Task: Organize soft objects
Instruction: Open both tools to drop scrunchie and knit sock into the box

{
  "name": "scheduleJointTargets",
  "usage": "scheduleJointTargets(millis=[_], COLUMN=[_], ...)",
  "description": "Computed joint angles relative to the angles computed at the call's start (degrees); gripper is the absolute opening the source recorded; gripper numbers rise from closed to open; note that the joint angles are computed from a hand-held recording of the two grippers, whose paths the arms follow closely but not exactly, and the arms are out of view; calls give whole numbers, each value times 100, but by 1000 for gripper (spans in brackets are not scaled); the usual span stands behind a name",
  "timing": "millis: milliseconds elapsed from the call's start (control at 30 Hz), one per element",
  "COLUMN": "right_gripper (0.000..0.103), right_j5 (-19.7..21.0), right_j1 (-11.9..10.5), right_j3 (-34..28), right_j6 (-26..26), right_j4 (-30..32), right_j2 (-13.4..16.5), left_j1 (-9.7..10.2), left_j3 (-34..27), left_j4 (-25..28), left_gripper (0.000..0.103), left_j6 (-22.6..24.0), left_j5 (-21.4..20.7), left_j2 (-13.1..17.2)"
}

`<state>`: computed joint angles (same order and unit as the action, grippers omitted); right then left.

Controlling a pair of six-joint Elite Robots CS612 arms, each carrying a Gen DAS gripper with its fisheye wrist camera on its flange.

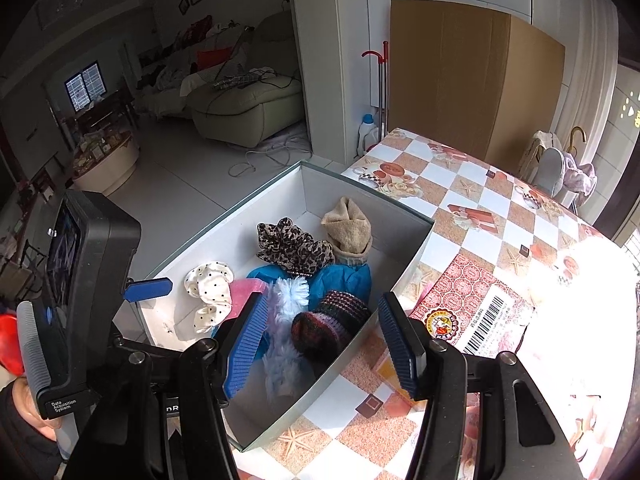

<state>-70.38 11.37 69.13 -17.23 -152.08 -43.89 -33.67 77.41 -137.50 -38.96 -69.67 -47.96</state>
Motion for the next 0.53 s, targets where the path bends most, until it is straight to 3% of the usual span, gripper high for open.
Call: scheduleJointTargets(millis=[333, 533], right_gripper=[59, 59], right_j5=[12, 33], right_j1=[-9, -28], right_j3=[18, 96], right_j6=[6, 16], right_j4=[3, -31], right_j2=[-9, -41], left_j1=[-10, -50], left_j3=[-44, 117], left_j4=[176, -184], left_gripper=[99, 99], left_j6=[-9, -59], left_j5=[-23, 52], left_j2=[10, -68])
